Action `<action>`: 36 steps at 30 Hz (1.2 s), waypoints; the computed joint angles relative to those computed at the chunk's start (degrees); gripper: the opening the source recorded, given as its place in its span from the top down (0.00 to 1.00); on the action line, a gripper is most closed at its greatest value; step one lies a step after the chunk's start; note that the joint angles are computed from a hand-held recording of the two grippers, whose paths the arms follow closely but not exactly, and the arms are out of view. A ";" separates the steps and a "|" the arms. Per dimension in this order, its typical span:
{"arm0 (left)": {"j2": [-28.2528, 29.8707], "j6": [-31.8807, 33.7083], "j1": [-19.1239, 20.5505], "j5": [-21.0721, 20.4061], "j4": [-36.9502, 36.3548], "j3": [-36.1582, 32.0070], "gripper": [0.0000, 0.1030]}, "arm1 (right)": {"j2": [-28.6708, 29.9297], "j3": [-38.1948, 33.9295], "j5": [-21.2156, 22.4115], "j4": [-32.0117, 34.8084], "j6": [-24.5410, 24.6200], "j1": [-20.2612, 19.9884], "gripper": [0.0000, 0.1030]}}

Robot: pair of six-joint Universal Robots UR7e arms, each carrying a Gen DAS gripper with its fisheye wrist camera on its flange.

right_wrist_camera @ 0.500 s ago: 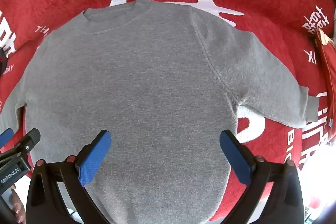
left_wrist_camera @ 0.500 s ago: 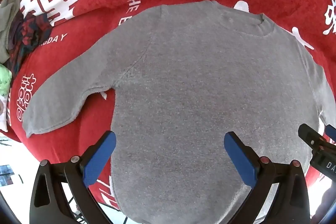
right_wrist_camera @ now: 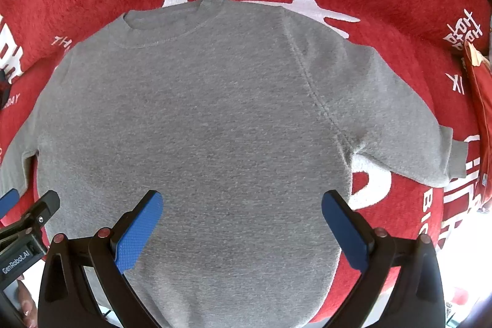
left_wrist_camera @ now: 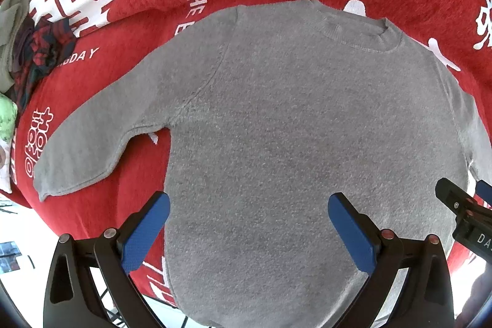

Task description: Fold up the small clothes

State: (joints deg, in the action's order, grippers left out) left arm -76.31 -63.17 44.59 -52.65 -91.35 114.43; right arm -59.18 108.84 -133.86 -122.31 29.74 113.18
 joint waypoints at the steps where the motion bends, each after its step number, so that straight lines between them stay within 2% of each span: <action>1: -0.08 -0.06 0.05 0.01 0.03 0.04 0.00 | -0.48 0.28 -0.01 0.18 -0.06 0.06 0.00; 7: -0.47 -0.42 0.05 -0.03 0.14 0.56 0.00 | -0.15 0.01 -1.20 0.72 0.59 0.55 0.00; 36: -1.81 -0.72 0.52 0.05 0.38 1.26 0.00 | -0.12 0.36 -0.02 0.68 1.18 0.53 0.00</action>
